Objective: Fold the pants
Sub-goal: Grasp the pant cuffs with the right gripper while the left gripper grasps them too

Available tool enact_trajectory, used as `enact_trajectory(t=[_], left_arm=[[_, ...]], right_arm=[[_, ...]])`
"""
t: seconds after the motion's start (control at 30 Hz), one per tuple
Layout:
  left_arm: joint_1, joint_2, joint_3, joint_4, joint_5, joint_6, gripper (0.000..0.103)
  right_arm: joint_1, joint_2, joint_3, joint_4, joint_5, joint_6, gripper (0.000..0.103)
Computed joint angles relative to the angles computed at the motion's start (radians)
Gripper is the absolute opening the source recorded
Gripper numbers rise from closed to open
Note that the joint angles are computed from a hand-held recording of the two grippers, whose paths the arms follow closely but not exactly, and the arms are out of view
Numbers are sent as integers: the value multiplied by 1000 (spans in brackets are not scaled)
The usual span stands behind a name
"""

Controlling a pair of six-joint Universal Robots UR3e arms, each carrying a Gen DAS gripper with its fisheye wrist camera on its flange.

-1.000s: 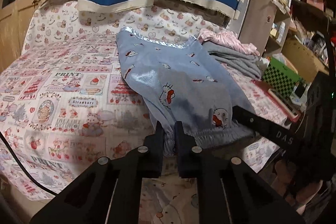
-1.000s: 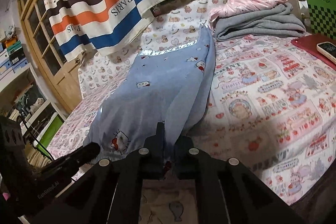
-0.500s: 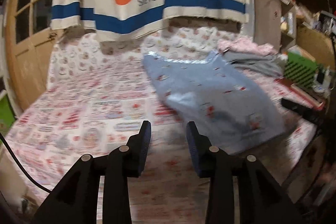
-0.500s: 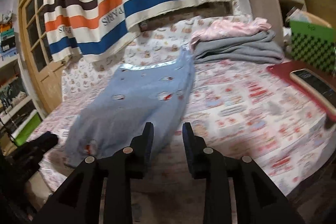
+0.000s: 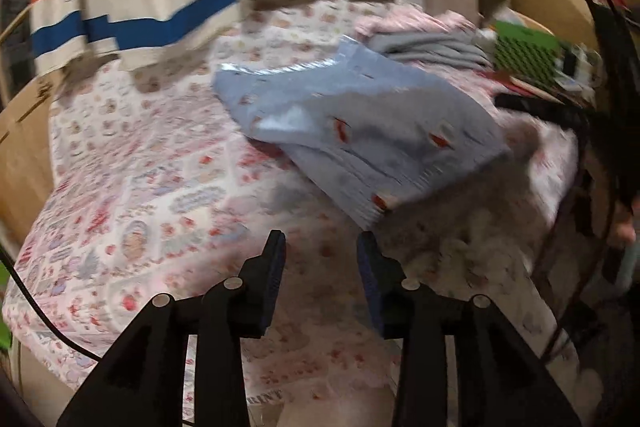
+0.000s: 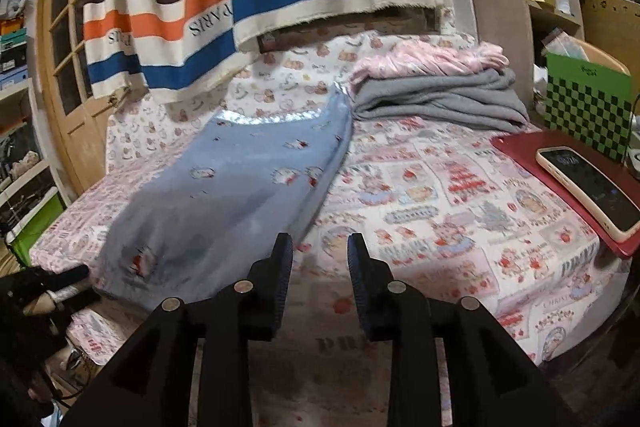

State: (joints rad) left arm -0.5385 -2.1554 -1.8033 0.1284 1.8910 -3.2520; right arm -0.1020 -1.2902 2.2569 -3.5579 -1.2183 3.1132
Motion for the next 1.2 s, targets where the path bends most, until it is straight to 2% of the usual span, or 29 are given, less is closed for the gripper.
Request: enact_trajectory(t=[0.17,0.27,0.4,0.47,0.53,0.57,0.6,0.8,0.87,0.9,0.93,1.13,1.2], left_arm=[[-8,-9,4,-4,-31,-27,37],[6,-20,18,7,-108,-46,37],[18,-34,46,25,-155,-76,36],[28,-36,57,26,-161,-98,36],[37,-39,67,26,-169,-110,29],[36,-41,73,17,-161,-112,10],[35,-42,84,0,-155,-110,7],[106,14,65,21,-304,-138,5],[128,28,77,10,-344,-153,5],[137,35,83,1,-362,-157,5],[148,42,87,-4,-383,-163,5],[174,55,125,-51,-424,-182,5],[181,54,135,-63,-440,-193,5]], right_arm=[[20,6,-10,-47,47,12,30],[42,17,-45,-31,75,17,30],[21,10,-68,24,235,16,30],[29,22,-80,30,254,7,30],[47,38,-86,25,246,-6,30],[50,43,-88,30,250,-15,30],[52,46,-90,45,261,-32,30],[79,38,-74,70,269,-153,30],[87,38,-70,64,274,-174,40],[90,42,-69,54,275,-175,54],[90,43,-66,46,278,-175,57],[108,75,-59,25,251,-243,56],[129,102,-66,10,199,-271,56]])
